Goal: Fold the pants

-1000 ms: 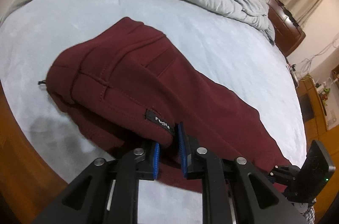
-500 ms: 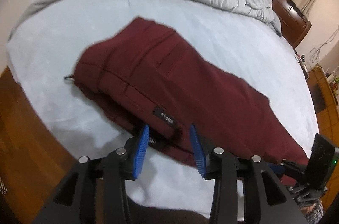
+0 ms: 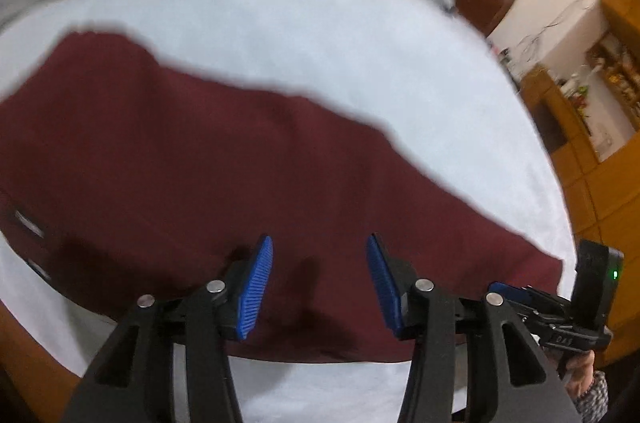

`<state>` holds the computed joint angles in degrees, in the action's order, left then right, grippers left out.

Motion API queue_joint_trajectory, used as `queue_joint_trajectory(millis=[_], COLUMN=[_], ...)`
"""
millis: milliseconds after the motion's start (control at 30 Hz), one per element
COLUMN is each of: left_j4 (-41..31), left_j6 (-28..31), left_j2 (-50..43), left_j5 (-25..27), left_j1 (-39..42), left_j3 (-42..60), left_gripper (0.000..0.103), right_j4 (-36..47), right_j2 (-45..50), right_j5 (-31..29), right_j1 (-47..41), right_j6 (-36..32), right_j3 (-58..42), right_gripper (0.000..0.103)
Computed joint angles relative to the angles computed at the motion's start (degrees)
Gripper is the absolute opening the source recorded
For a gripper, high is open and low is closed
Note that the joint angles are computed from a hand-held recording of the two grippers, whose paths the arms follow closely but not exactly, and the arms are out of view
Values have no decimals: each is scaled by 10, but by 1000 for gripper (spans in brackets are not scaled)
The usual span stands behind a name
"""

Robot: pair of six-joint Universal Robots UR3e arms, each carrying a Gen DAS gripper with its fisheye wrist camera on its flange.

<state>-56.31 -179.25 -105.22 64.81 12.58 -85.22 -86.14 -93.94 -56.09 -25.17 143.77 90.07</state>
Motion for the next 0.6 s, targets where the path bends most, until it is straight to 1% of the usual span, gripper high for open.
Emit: queue_joint_trajectory(millis=[33,67,100,233,300,333,400,433,467,533,600], left_j4=[-2,11,20,5,-5,-5,15,26,33,42,29], left_j6=[-2,1,-2,-18,-31,-42,-57,-61,-62,-68,-66], left_j2=[-12,-16,-19,-24,-18,-16,-8,-12,-20,-53,-96], left_j5=[7,8,15,13,18,20,8,-7,-14,-20,-29], left_j1=[-2,0,-1,-1,-8,-17,-34,-46,-55,-86,-109], left_j3=[-3,-16,-20,-8,2,12,19,29,38,80,132], left_gripper=[47,41,34,35,41,46,53,56,62,63,63], right_j4=[-18,-24,-30,-68,-58,-37,-27,-36,-43,-71,-97], right_j2=[-10,-17,-17,-38,-40,-41,-49,-51,-52,-58,-63], right_j5=[6,20,21,-4,0,10,34,31,26,15,-2], right_j1=[-12,-24,-24,-1,-3,-13,-30,-34,-38,-56,-69], right_j6=[-3,-8,-7,5,6,0,-1,9,14,33,52], right_j3=[33,53,59,75,65,50,35,26,23,29,40], right_gripper=[45,45,44,45,46,46,53,55,55,55,55])
